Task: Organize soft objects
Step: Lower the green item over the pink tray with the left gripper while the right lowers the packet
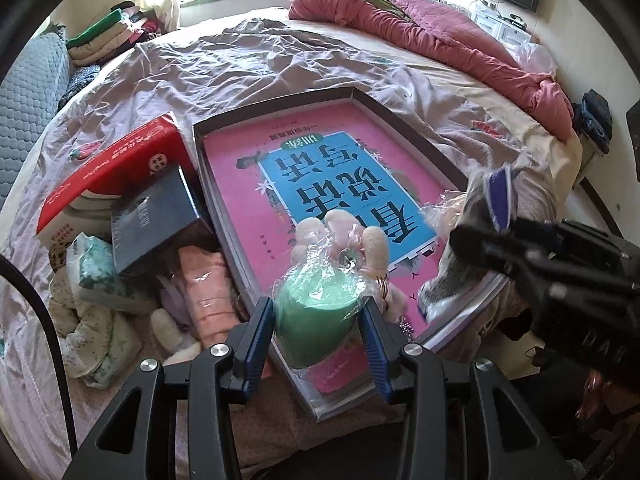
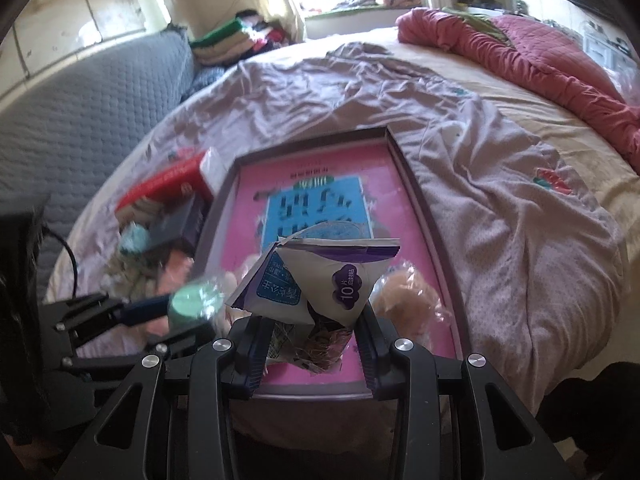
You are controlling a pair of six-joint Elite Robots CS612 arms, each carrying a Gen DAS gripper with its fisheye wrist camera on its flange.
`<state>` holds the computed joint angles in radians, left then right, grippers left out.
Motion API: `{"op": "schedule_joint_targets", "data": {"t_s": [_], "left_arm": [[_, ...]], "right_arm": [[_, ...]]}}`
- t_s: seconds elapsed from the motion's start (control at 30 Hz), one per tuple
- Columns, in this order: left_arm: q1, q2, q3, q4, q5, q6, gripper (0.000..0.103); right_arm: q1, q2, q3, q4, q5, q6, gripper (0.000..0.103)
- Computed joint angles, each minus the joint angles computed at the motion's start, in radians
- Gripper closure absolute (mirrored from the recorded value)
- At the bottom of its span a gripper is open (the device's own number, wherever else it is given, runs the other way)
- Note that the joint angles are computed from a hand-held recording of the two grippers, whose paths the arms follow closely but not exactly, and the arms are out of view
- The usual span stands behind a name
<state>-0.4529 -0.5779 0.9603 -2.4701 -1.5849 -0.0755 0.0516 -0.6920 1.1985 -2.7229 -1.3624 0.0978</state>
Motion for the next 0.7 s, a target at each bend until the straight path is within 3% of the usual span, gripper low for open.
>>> {"op": "schedule_joint_targets", "data": {"t_s": [0.43, 0.7], "left_arm": [[0.005, 0.031, -0.048, 0.041, -0.012, -0.023, 0.059], [0.008, 0.03, -0.04, 0.03, -0.021, -0.019, 0.059]], "right_arm": [[0.015, 0.032, -0.049, 0.074, -0.042, -0.069, 0.063], [0.016, 0.059, -0.078, 0.084, -0.037, -0.061, 0.063]]}}
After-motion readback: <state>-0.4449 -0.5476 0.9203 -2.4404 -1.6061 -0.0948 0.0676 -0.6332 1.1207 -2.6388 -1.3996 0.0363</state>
